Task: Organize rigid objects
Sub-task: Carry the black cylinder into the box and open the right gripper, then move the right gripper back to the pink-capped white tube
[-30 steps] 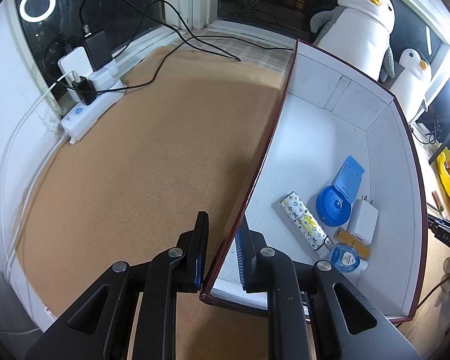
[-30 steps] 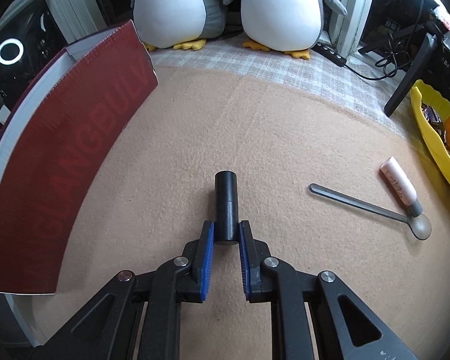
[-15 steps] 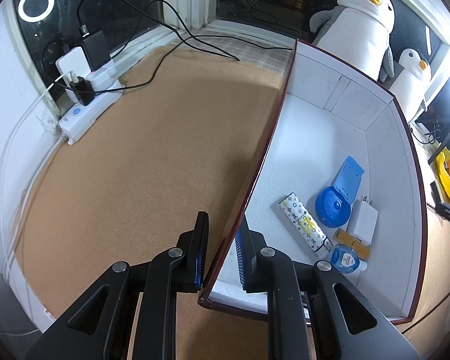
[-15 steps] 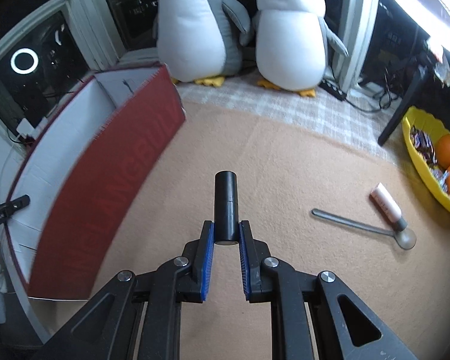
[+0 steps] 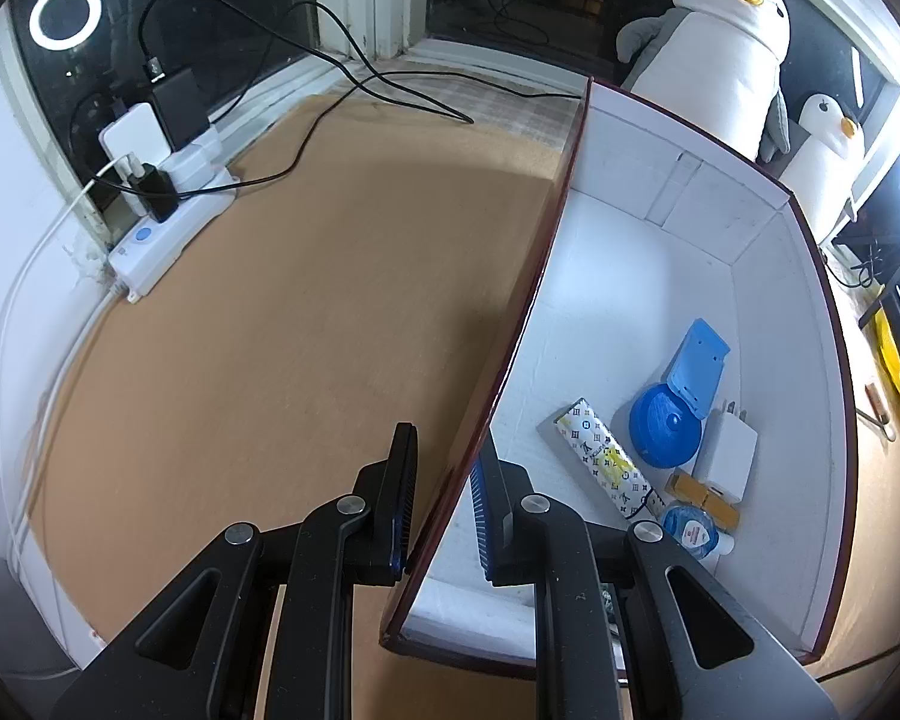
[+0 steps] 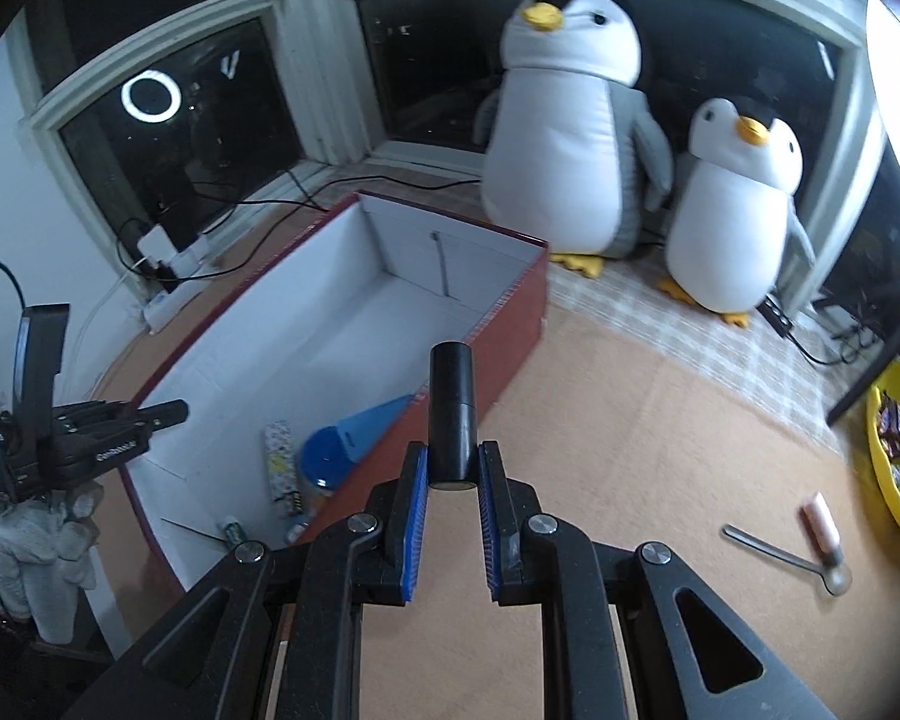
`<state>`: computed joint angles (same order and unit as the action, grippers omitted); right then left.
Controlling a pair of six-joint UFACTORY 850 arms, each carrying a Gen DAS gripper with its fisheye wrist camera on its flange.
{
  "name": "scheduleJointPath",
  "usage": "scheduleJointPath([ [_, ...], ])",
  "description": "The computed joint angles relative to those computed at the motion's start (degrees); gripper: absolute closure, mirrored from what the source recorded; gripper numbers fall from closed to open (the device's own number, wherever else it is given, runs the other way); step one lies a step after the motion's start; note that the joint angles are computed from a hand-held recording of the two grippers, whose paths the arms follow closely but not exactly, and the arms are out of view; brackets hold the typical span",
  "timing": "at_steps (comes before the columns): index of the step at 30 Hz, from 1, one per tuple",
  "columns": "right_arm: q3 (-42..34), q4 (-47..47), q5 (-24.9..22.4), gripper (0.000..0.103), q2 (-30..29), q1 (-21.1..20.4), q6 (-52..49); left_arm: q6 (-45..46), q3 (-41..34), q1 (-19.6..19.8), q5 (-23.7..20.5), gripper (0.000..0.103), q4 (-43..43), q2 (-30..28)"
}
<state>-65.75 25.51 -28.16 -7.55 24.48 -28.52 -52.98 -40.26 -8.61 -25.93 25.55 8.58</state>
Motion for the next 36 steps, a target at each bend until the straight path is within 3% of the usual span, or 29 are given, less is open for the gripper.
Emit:
scheduleJointPath([
  [21,-3.5,6.7,-0.5,0.088,-4.3,5.6,-8.8,-1.3,-1.2,0.0,-1.1,0.087,1.1,-2.2],
  [24,-3.8,7.3,-0.5,0.075,-4.7,5.7,-9.2,-1.1,-1.2,0.1,-1.2,0.087,1.0,-2.2],
  [26,-3.5,8.3,0.2,0.058,-4.4,5.5,-9.9,-1.1,-1.2,0.1,-1.2,0.087,1.0,-2.2],
  [36,-0.8,14.6,1.9,0.056,-2.4,2.3,-12.6,-1.0,-1.3,0.1,-1.2,0.087,0.8,-2.3],
])
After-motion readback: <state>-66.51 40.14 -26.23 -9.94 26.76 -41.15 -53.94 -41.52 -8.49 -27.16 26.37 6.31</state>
